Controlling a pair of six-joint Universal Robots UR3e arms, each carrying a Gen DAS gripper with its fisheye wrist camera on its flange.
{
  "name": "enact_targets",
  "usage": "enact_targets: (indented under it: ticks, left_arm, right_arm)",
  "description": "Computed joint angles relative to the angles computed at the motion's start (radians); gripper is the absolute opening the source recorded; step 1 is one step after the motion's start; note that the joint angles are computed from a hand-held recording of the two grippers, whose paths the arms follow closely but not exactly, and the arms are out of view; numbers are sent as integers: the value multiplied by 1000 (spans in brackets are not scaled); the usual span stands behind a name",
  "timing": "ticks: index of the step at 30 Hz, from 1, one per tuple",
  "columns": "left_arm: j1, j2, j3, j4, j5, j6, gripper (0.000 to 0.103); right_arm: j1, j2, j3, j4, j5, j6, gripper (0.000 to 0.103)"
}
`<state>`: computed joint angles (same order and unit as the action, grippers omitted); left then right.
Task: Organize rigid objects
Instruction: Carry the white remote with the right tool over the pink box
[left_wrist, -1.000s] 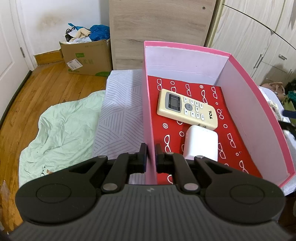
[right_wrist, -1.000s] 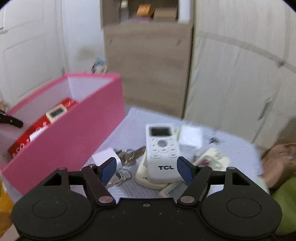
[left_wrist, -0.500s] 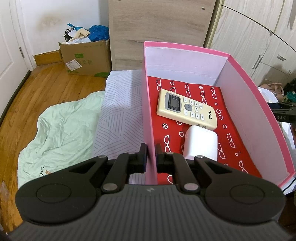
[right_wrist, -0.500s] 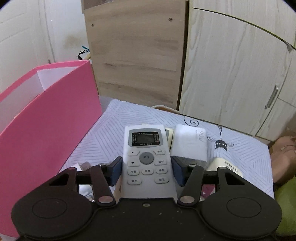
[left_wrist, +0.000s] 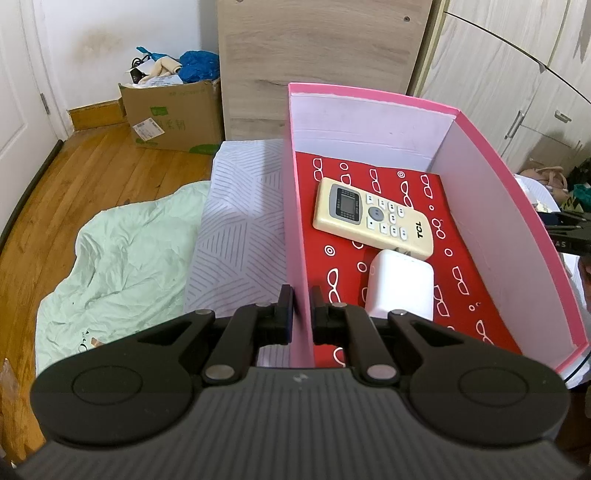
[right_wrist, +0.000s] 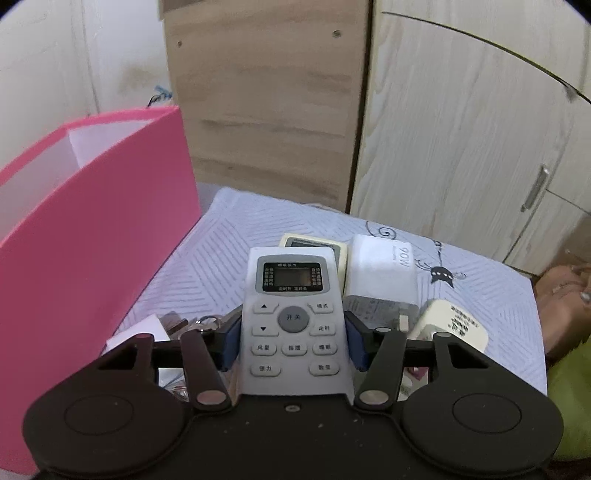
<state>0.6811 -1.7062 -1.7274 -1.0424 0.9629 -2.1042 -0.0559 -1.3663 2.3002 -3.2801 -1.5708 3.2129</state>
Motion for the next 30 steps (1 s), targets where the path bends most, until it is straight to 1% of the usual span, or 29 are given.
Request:
enact_targets:
  ticks: [2, 3, 10, 13, 16, 17, 18, 19, 23, 24, 26, 30]
  left_arm:
    - [0, -3, 11, -12, 2, 2, 7]
    - [0, -3, 10, -10, 2, 2, 7]
    - [0, -3, 10, -10, 0, 1, 7]
    - [1, -4, 11, -11, -1, -2, 7]
    - [2, -7, 16, -13, 0, -2, 7]
    - [4, -7, 13, -12, -2, 1, 7]
    - [5, -7, 12, -11, -2, 2, 7]
    - [6, -7, 12, -12, -3, 2, 7]
    - [10, -9, 15, -23, -10, -2, 8]
    - [12, -10, 16, -28, -14, -2, 8]
    - [16, -11, 17, -33, -18, 3, 8]
    - [20, -10, 17, -41, -25, 6, 8]
  right_arm:
    - [4, -30, 41, -41, -19, 15, 61]
    - [-5, -50, 62, -51, -10, 21, 61]
    - [-112, -220, 208, -109, 124, 69, 61]
    - [-152, -321, 246, -101, 252, 80, 61]
    - [-207, -427, 277, -78, 480, 93, 61]
    - [-207, -438, 274, -81, 545, 99, 61]
    - [-198, -441, 268, -86, 588, 104, 61]
    - [-177, -431, 249, -88, 620, 109, 61]
    - [-85, -321, 131, -100, 682, 147, 61]
    - [-77, -294, 92, -74, 711, 152, 61]
    - [-49, -238, 4, 0, 728, 139, 61]
    - [59, -111, -218, 210, 670, 36, 61]
